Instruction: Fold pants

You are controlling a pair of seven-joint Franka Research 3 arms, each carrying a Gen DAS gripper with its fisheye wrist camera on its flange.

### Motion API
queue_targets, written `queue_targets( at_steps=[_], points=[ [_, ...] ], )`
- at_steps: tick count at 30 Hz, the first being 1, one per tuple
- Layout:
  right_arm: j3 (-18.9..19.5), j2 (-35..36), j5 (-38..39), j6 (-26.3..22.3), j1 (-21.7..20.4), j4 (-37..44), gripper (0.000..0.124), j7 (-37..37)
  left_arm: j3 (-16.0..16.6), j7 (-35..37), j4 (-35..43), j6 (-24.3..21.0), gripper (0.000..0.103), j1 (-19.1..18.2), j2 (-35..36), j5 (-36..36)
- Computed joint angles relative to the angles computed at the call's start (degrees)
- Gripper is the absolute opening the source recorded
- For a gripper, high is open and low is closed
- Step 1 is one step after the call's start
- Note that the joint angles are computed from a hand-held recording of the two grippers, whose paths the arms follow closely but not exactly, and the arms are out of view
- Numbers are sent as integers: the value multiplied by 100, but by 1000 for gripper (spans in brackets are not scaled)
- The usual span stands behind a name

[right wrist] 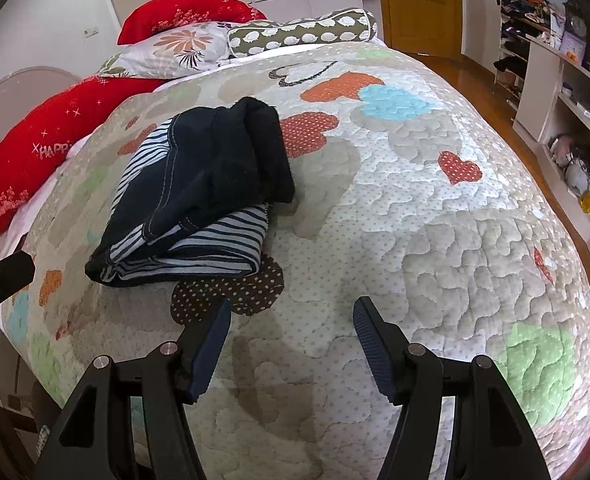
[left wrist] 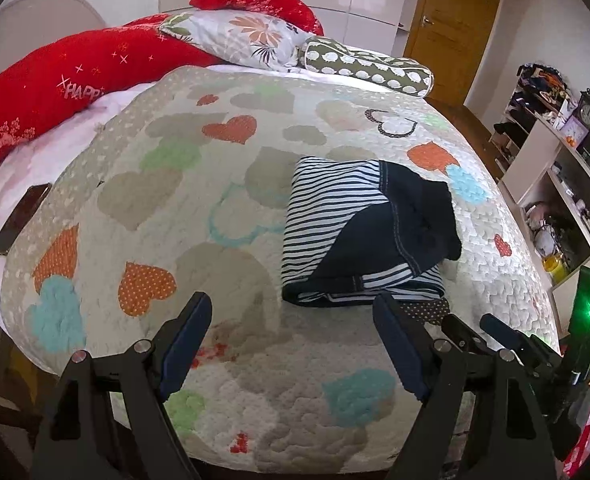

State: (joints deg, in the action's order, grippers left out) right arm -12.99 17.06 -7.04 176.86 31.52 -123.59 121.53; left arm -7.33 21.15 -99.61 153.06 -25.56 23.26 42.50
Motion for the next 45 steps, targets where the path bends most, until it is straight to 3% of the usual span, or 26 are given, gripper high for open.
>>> queue_targets(
  at_steps=[8,12,15,20,25,28,30,34,38,41,45],
  points=[
    [66,13,433,417,-129,-70,68,-172,-40,222,86,-67,82,97,184,-263],
    [272,15,877,627,-367,-86,68,-445,-29,338,191,-120,82,102,295,-398],
    [853,36,1229,689,-943,-28,69,-839,-28,432,270,-171,82,103,374,-501],
    [1329,154,1649,614,-1399,203,72,-1374,-1,519,382,-252,82,94,480,-621],
    [2761,421,2406,290,-2723,670,73,-2379,-19,636,393,-56,82,245,540,-826],
    [3354,671,2862,41,-3265,1029,74,-2941,-279,1035,316,479,82,679,616,-1476],
    [3625,868,3144,-96,-3520,1293,74,-3274,-282,1183,374,672,82,770,695,-1718],
    [4007,1271,3700,-435,-3885,1835,75,-3822,-385,1788,851,684,82,930,1067,-2121],
    [3939,1656,4018,-849,-3831,2394,77,-4042,-904,2769,1489,637,82,1326,1666,-2911],
    [3994,1946,4379,-1128,-3852,2783,79,-4251,-1507,3630,1956,649,82,1681,2181,-3544],
    [4162,2188,4881,-1307,-3921,3120,83,-4763,-1545,4127,2372,704,84,1562,2517,-3826]
  ],
)
